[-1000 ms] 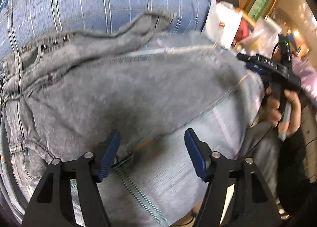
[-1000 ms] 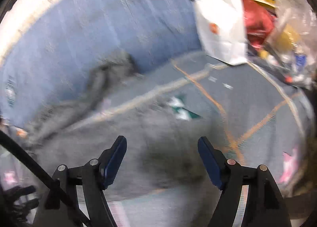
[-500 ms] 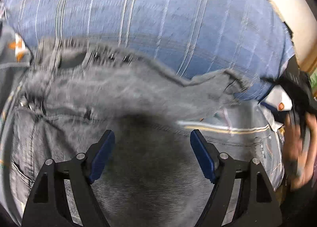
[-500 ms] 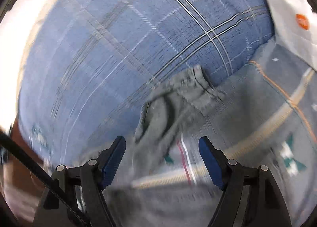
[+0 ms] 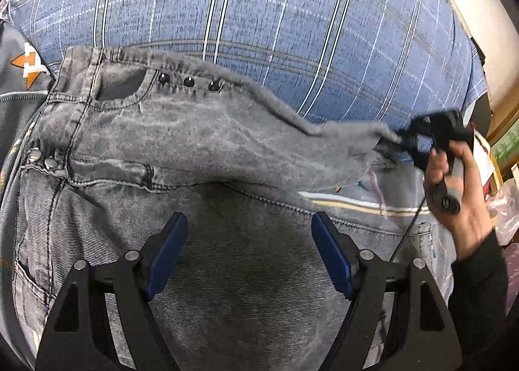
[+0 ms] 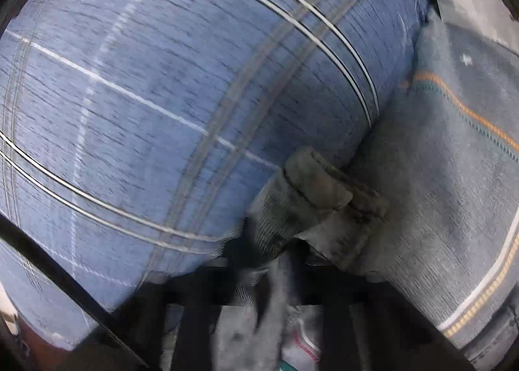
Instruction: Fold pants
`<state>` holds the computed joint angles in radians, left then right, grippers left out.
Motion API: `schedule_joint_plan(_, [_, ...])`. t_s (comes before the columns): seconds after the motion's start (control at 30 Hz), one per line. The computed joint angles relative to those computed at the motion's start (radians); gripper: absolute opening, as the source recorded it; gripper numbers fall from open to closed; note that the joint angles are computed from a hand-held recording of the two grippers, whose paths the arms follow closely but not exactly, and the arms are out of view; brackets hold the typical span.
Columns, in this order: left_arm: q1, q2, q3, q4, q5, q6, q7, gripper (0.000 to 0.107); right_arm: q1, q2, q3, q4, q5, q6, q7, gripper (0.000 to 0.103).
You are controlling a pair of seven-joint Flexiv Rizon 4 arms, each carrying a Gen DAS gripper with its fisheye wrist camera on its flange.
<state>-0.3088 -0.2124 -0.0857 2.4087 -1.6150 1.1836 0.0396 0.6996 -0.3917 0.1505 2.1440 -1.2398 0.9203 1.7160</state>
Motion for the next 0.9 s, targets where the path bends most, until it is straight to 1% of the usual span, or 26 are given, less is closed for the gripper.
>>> schedule_joint_plan(0.03, [0.002, 0.008, 0.002, 0.002, -0.002, -0.008, 0.001, 0.078, 0.017, 0.014, 0.011, 0.002, 0.005, -0.030, -0.009, 0.011])
schedule_joint_plan(0.1, [0.006, 0.030, 0.006, 0.010, 0.010, -0.025, -0.007, 0.078, 0.054, 0.033, 0.048, -0.016, 0.063, -0.107, -0.097, 0.011])
schedule_joint_plan(0.13, [0.011, 0.044, 0.010, 0.017, 0.022, -0.044, -0.014, 0.078, 0.090, 0.047, 0.077, -0.038, 0.101, -0.170, -0.158, 0.011])
schedule_joint_plan(0.17, [0.019, 0.054, 0.014, 0.022, 0.036, -0.061, -0.023, 0.079, 0.123, 0.055, 0.093, -0.053, 0.113, -0.213, -0.180, 0.011])
schedule_joint_plan(0.27, [0.066, 0.092, 0.039, 0.039, 0.144, -0.177, -0.091, 0.078, 0.242, 0.057, 0.135, -0.111, 0.110, -0.358, -0.186, 0.011])
schedule_joint_plan(0.33, [0.098, 0.097, 0.049, 0.037, 0.212, -0.252, -0.136, 0.078, 0.328, 0.024, 0.153, -0.169, 0.098, -0.458, -0.201, 0.011])
schedule_joint_plan(0.37, [0.117, 0.097, 0.056, 0.035, 0.253, -0.298, -0.159, 0.078, 0.362, 0.015, 0.155, -0.177, 0.085, -0.493, -0.183, 0.011])
schedule_joint_plan(0.4, [0.134, 0.093, 0.059, 0.032, 0.284, -0.339, -0.175, 0.078, 0.386, 0.005, 0.152, -0.174, 0.056, -0.496, -0.144, 0.011])
schedule_joint_plan(0.47, [0.171, 0.070, 0.067, 0.017, 0.360, -0.430, -0.223, 0.078, 0.411, -0.020, 0.129, -0.149, -0.044, -0.474, 0.000, 0.011])
schedule_joint_plan(0.5, [0.182, 0.058, 0.065, 0.011, 0.386, -0.448, -0.249, 0.078, 0.435, -0.042, 0.124, -0.147, -0.077, -0.496, 0.072, 0.011])
schedule_joint_plan(0.53, [0.186, 0.055, 0.061, 0.013, 0.398, -0.450, -0.267, 0.078, 0.436, -0.056, 0.127, -0.136, -0.075, -0.487, 0.133, 0.011])
schedule_joint_plan(0.57, [0.187, 0.048, 0.056, 0.009, 0.410, -0.446, -0.287, 0.078, 0.411, -0.054, 0.127, -0.117, -0.086, -0.428, 0.177, 0.011])
schedule_joint_plan(0.6, [0.184, 0.039, 0.049, 0.002, 0.429, -0.436, -0.314, 0.078, 0.390, -0.037, 0.114, -0.081, -0.151, -0.380, 0.223, 0.011])
schedule_joint_plan(0.63, [0.181, 0.034, 0.042, -0.006, 0.449, -0.429, -0.340, 0.078, 0.384, -0.027, 0.115, -0.071, -0.170, -0.381, 0.221, 0.011])
schedule_joint_plan(0.67, [0.179, 0.037, 0.037, -0.007, 0.463, -0.430, -0.355, 0.078, 0.387, -0.019, 0.125, -0.075, -0.150, -0.406, 0.195, 0.011])
schedule_joint_plan(0.77, [0.160, -0.001, 0.011, -0.058, 0.529, -0.426, -0.492, 0.078, 0.394, -0.007, 0.138, -0.088, -0.152, -0.447, 0.138, 0.011])
schedule_joint_plan(0.83, [0.154, -0.049, -0.005, -0.108, 0.575, -0.438, -0.600, 0.078, 0.378, -0.003, 0.145, -0.086, -0.142, -0.423, 0.109, 0.011])
schedule_joint_plan(0.87, [0.151, -0.071, -0.016, -0.127, 0.571, -0.434, -0.645, 0.078, 0.365, -0.004, 0.148, -0.084, -0.137, -0.389, 0.104, 0.011])
schedule_joint_plan(0.9, [0.140, -0.090, -0.027, -0.142, 0.567, -0.403, -0.676, 0.078, 0.354, -0.007, 0.146, -0.079, -0.143, -0.353, 0.114, 0.011])
